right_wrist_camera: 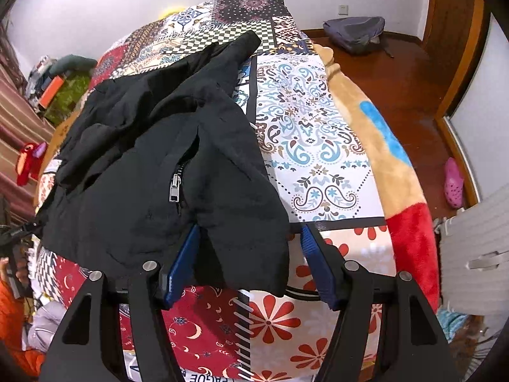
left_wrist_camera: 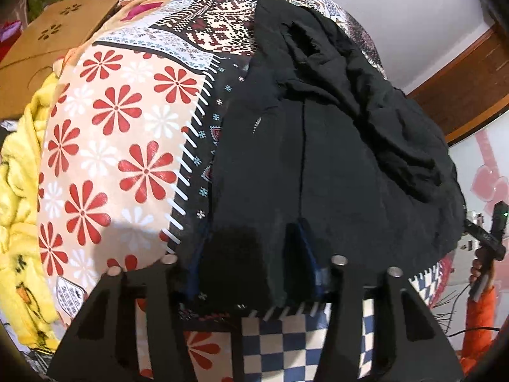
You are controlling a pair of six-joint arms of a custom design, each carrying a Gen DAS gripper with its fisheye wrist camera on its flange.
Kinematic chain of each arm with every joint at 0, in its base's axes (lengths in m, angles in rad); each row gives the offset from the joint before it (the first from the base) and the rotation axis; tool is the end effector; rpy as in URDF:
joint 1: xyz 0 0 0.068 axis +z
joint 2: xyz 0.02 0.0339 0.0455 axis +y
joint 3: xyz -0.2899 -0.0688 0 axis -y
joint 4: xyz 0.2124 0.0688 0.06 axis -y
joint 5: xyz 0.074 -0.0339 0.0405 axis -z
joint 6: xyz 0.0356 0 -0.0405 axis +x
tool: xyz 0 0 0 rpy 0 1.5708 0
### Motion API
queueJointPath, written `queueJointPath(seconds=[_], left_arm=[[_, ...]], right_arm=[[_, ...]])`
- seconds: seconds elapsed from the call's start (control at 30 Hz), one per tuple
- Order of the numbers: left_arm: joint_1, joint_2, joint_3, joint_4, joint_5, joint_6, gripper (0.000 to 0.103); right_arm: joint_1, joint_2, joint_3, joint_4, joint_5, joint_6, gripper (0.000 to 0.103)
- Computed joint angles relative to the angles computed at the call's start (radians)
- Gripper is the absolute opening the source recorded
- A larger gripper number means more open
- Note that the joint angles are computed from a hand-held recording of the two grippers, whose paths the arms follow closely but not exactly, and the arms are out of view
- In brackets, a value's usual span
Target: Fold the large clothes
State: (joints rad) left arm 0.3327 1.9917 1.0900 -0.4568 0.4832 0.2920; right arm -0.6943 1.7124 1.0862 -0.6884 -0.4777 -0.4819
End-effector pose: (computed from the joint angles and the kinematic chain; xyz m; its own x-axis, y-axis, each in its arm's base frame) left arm 0.3263 0.0952 0.1456 -0.9415 -0.0556 -0.3325 0.0776 0.9241 -0.3743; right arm 0.2371 -0.1761 0.2225 -0.8806 0.1976 -0.4307 0.0796 0.9577 0.2766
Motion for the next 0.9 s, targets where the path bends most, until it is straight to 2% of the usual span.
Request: queueJointPath(seconds=[0.07, 0.13, 0.2, 0.27, 0.43, 0.53, 0.73, 0.9], left_arm=[[0.004, -0.017, -0.022, 0.01, -0.01, 0.006, 0.037], [0.005, -0.028, -0.022, 0.002, -0.013, 0.004, 0.03], [0.005, -0.046, -0.025, -0.001, -0.009, 0.003, 0.028], [-0.004, -0.082, -0.035, 0.007, -0.023, 0.008, 0.028], [-0.044, -0.163, -0.047, 0.035, -0.06, 0.02, 0.026], [-0.058, -0.184, -0.017, 0.021, -0.037, -0.001, 0.026], [-0.081, -0.172, 0.118, -0.025, 0.059, -0.086, 0.024], [-0.116, -0.131, 0.262, -0.062, 0.113, -0.137, 0.024]], right_arm=[[0.0, 0.008, 0.007, -0.015, -0.025, -0.003, 0.04], [0.019, -0.018, -0.021, 0.03, 0.002, 0.011, 0.034], [0.038, -0.056, -0.048, 0.068, 0.039, 0.014, 0.02], [0.036, -0.074, -0.049, 0.069, 0.036, 0.007, 0.013], [0.037, -0.115, -0.034, 0.061, -0.002, -0.003, 0.009], [0.062, -0.133, -0.021, 0.083, 0.011, 0.026, 0.009], [0.078, -0.113, 0.063, 0.086, -0.038, 0.095, 0.008], [0.136, -0.082, 0.139, 0.101, -0.028, 0.139, 0.008]])
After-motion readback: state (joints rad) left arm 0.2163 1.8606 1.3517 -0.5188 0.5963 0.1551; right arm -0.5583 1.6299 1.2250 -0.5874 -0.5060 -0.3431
